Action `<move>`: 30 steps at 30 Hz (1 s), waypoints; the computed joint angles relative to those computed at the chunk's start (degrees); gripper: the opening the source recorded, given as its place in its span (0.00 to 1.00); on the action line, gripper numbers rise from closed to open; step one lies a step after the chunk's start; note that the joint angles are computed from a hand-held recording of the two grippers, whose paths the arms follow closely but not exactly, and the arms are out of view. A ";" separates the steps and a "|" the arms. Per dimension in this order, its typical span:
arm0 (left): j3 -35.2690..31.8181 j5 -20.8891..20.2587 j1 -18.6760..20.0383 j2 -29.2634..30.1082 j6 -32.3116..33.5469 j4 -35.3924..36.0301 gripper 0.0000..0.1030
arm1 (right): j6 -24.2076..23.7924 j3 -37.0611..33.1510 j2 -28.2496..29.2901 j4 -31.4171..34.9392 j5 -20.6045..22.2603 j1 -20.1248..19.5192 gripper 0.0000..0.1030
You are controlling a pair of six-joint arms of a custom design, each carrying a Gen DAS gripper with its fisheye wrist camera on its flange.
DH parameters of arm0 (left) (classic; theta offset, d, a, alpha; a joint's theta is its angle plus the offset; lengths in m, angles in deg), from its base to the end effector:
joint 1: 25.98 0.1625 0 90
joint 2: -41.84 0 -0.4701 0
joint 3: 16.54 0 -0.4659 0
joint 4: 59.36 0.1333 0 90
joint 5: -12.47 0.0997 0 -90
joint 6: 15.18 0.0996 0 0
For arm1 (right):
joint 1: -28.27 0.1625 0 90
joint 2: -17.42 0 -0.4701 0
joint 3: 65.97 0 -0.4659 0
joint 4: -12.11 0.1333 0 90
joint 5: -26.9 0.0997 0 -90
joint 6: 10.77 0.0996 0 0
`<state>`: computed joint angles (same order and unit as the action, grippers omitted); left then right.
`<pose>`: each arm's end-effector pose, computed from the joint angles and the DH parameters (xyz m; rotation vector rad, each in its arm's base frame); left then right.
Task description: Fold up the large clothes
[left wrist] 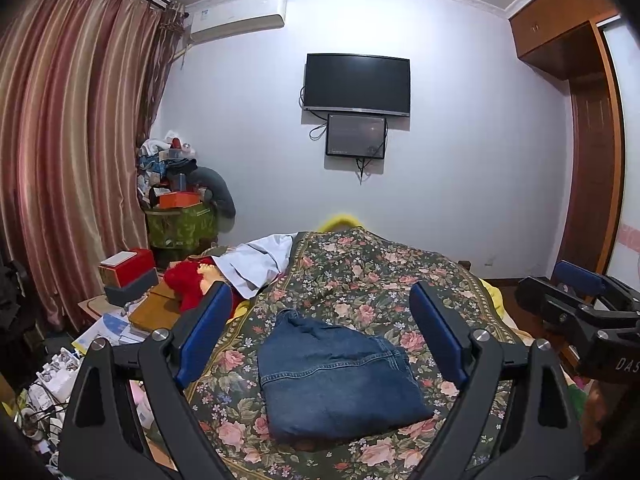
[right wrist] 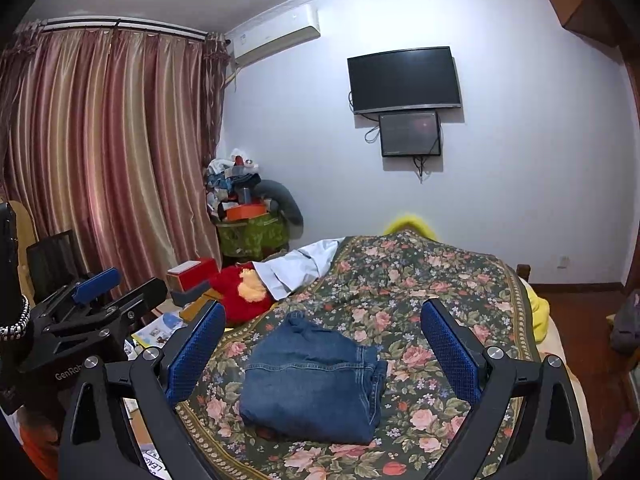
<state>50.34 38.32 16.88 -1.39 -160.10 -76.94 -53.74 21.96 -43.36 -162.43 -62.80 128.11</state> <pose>-0.4362 -0.7089 0.1939 0.3832 1.8494 -1.5798 0.2654 -0.7473 0.3905 1.1337 -2.2751 1.3355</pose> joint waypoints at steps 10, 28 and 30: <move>-0.31 0.14 0.11 0.17 -0.65 0.66 0.91 | 0.19 -0.37 0.11 0.22 0.24 -0.26 0.95; -2.58 2.25 0.76 0.90 -5.72 9.06 0.94 | 0.74 -0.28 0.58 -2.14 -1.07 -0.07 1.00; -2.88 2.49 0.74 1.07 -6.42 10.18 0.94 | 1.09 -0.30 0.69 -2.34 -1.49 -0.01 1.00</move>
<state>47.46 40.81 17.63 -0.32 -166.53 -66.76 -52.65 21.66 -42.67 -164.77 -64.30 128.09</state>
